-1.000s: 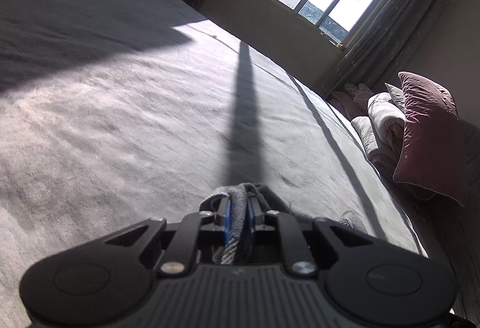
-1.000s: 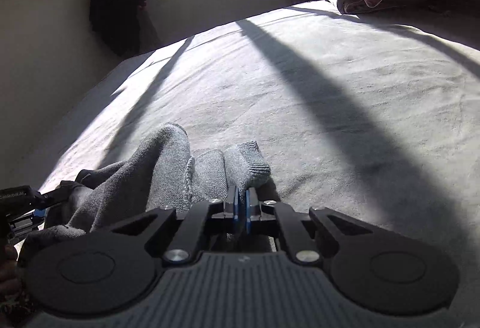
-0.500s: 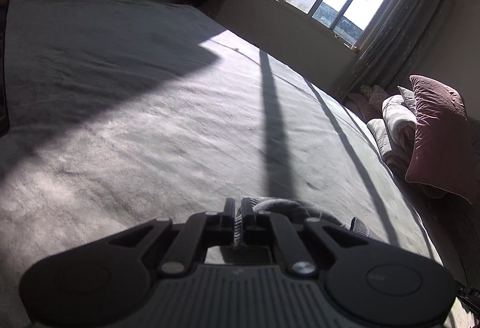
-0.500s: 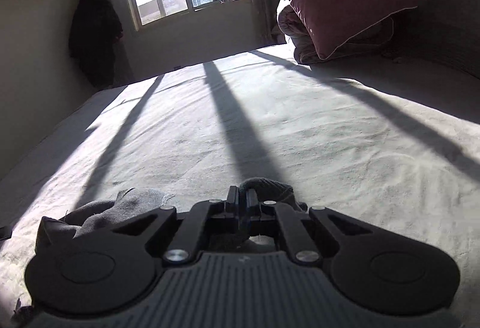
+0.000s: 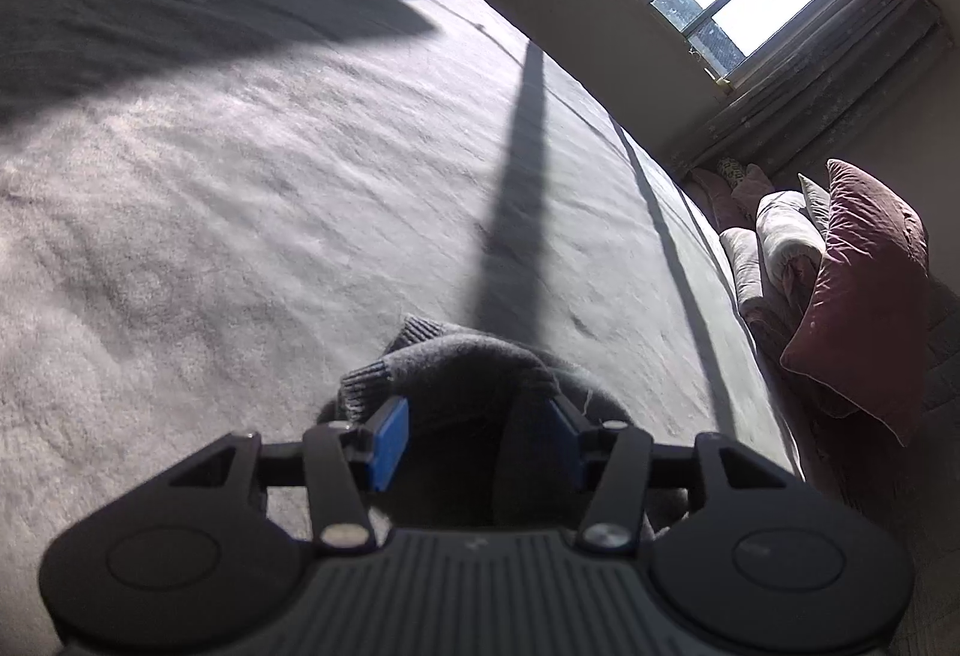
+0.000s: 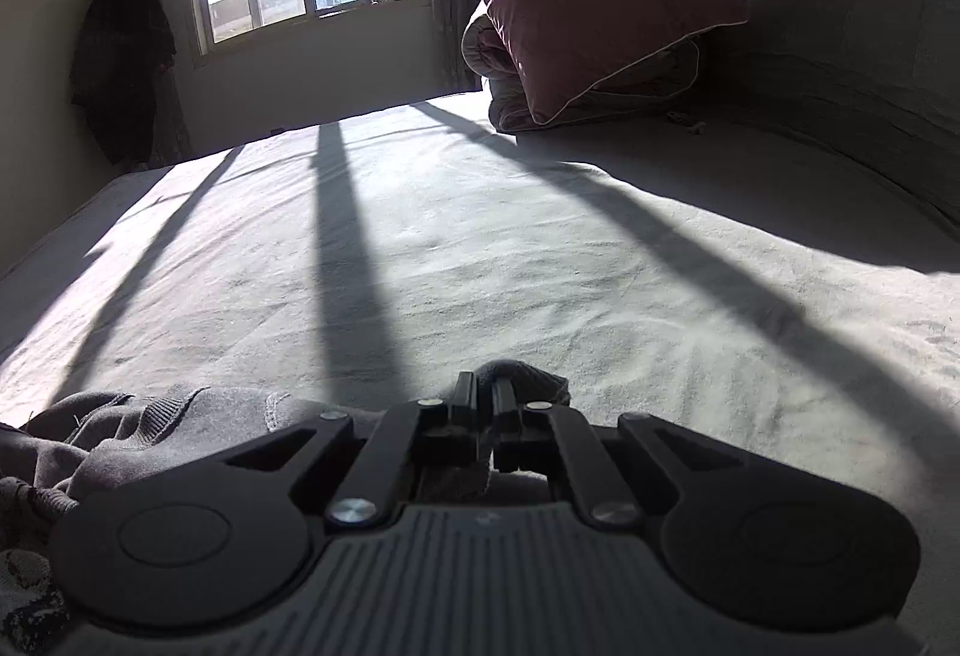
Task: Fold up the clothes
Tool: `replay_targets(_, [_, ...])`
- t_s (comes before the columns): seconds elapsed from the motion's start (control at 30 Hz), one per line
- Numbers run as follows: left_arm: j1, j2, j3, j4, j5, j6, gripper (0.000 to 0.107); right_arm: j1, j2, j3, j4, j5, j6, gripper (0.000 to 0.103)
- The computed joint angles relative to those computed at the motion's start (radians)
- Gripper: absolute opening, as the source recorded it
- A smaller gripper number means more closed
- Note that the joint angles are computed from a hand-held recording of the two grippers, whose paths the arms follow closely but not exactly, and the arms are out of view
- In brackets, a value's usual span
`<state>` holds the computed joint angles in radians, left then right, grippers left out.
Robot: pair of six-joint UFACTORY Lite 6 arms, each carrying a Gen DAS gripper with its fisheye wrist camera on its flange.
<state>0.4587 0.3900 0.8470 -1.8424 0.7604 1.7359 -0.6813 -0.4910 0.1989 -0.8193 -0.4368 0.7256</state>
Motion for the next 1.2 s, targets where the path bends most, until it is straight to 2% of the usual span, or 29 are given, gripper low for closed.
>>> replay_targets(0.33, [-0.109,0.101,0.056,-0.211,-0.039,0.002,0.05,-0.164,0.168,0.06,-0.143,-0.002,-0.018,0.004])
replay_targets(0.4, [-0.121,0.104,0.056,-0.234,-0.044,0.013,0.04,-0.176,0.184,0.062,-0.174,-0.003,-0.012,0.004])
replay_targets(0.43, [-0.125,0.106,0.058,-0.227,-0.044,0.008,0.024,-0.177,0.185,0.059,-0.181,-0.004,-0.015,0.004])
replay_targets(0.47, [-0.126,0.104,0.055,-0.223,-0.042,0.007,0.013,-0.176,0.185,0.058,-0.184,-0.003,-0.019,0.004])
replay_targets(0.6, [-0.147,-0.018,-0.049,-0.355,-0.09,0.17,0.01,-0.171,0.176,0.063,-0.206,-0.002,-0.009,0.004])
replay_targets(0.67, [-0.13,-0.098,-0.102,-0.359,-0.1,0.202,0.01,-0.173,0.171,0.073,-0.238,-0.006,0.019,0.004])
replay_targets(0.77, [-0.067,-0.219,-0.169,-0.268,-0.104,0.165,0.01,-0.197,0.138,0.071,-0.337,-0.019,0.104,0.004])
replay_targets(0.9, [0.05,-0.361,-0.226,-0.041,-0.101,0.037,0.01,-0.256,0.101,0.065,-0.506,-0.057,0.232,0.004])
replay_targets(1.0, [0.153,-0.432,-0.257,0.121,-0.062,-0.028,0.01,-0.315,0.069,0.047,-0.617,-0.098,0.277,0.004])
replay_targets(1.2, [0.367,-0.454,-0.273,0.461,0.044,-0.127,0.01,-0.495,-0.012,0.013,-0.878,-0.228,0.37,0.004])
